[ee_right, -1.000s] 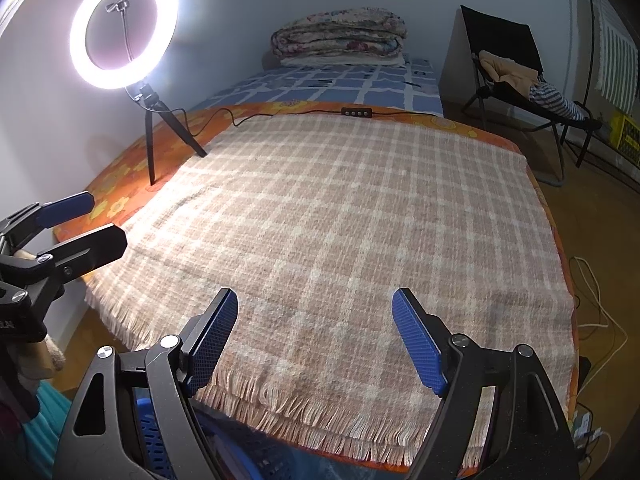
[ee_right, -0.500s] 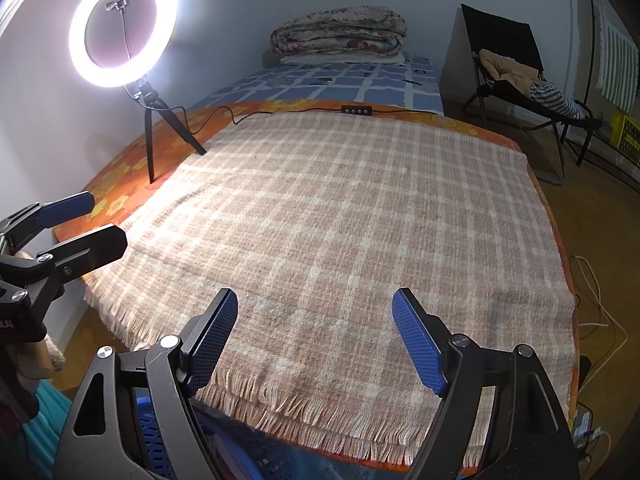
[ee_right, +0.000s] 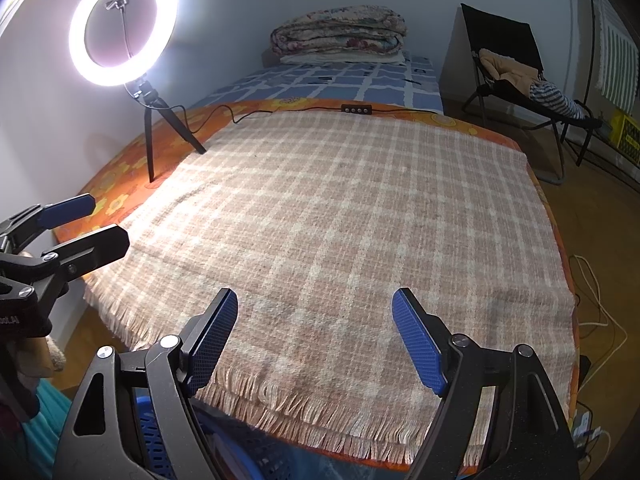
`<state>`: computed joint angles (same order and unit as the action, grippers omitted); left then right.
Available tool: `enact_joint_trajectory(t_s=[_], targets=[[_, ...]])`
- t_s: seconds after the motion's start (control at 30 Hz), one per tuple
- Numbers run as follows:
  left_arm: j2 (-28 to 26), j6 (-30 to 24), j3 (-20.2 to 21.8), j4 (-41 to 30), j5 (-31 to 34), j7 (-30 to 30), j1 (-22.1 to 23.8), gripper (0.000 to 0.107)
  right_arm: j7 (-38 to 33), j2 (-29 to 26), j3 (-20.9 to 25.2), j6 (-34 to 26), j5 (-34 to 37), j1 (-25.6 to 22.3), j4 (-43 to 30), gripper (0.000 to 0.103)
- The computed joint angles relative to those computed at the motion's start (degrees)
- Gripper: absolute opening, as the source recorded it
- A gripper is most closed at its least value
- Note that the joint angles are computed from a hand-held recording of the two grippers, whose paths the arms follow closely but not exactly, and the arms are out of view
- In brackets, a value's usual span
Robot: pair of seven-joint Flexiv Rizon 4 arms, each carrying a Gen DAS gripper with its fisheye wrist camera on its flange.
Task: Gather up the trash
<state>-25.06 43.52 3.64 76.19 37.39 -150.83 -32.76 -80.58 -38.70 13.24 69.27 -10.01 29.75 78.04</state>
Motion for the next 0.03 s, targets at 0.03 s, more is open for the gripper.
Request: enact_joint_trajectory(t_s=[0.03], targets=[[-0.1, -0.1, 0.0, 0.0, -0.1, 0.0, 0.1, 0.100, 0.0, 0.0, -0.1, 0.0, -0.1, 0.0, -0.1, 0.079]])
